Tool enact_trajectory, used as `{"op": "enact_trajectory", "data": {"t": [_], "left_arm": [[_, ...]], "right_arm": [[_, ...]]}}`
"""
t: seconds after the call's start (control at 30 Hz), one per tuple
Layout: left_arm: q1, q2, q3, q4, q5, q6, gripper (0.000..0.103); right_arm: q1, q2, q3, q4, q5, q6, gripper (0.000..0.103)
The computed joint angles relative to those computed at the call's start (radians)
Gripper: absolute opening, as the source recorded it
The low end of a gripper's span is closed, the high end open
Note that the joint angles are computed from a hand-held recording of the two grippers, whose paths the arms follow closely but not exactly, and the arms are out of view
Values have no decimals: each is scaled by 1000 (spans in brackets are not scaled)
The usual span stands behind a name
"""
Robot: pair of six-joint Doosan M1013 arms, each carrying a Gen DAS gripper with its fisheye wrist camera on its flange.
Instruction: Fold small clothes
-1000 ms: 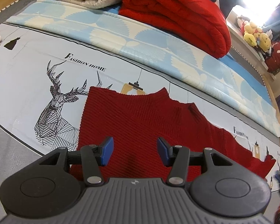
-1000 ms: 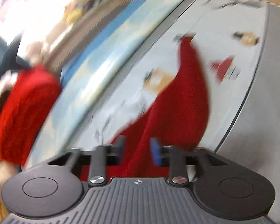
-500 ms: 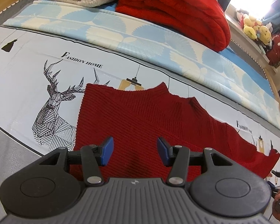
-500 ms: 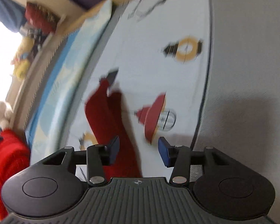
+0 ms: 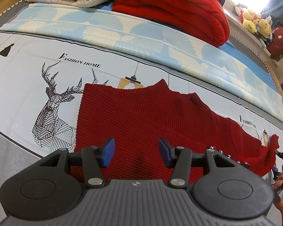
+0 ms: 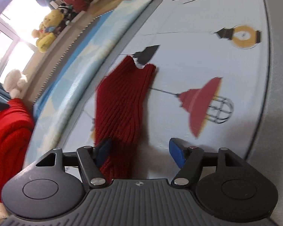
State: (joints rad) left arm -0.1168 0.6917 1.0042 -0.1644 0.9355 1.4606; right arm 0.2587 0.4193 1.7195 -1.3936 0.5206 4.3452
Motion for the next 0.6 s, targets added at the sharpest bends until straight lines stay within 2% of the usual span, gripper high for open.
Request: {"op": "enact_trajectory", "data": {"t": [0.07, 0.13, 0.2, 0.23, 0.3, 0.43, 0.5, 0.57, 0.6], "left_arm": [[3, 0, 0, 3, 0, -7, 57], [4, -2, 0, 3, -1, -10, 57], [6, -3, 1, -3, -3, -5, 57], [7, -5, 2, -6, -3, -2, 57], [9, -7, 3, -10, -3, 1, 57], [17, -11, 3, -20, -7, -5, 57], [24, -15, 4, -29, -11, -8, 57], [32, -18, 5, -40, -15, -13, 57], [35, -21, 5, -44, -17, -14, 57]], "right_arm": [[-4, 1, 8, -89, -43, 98, 70], [-6, 4, 3, -93, -62, 94, 65], [-9, 4, 3, -124, -78, 135, 36], [-5, 5, -2, -105, -61, 128, 35], [10, 4, -18, -36, 1, 59, 23], [50, 11, -86, 130, 167, -183, 20], [80, 19, -142, 185, 274, -341, 12], [129, 42, -223, 154, 393, -560, 12], [160, 55, -255, 81, 435, -640, 12]]}}
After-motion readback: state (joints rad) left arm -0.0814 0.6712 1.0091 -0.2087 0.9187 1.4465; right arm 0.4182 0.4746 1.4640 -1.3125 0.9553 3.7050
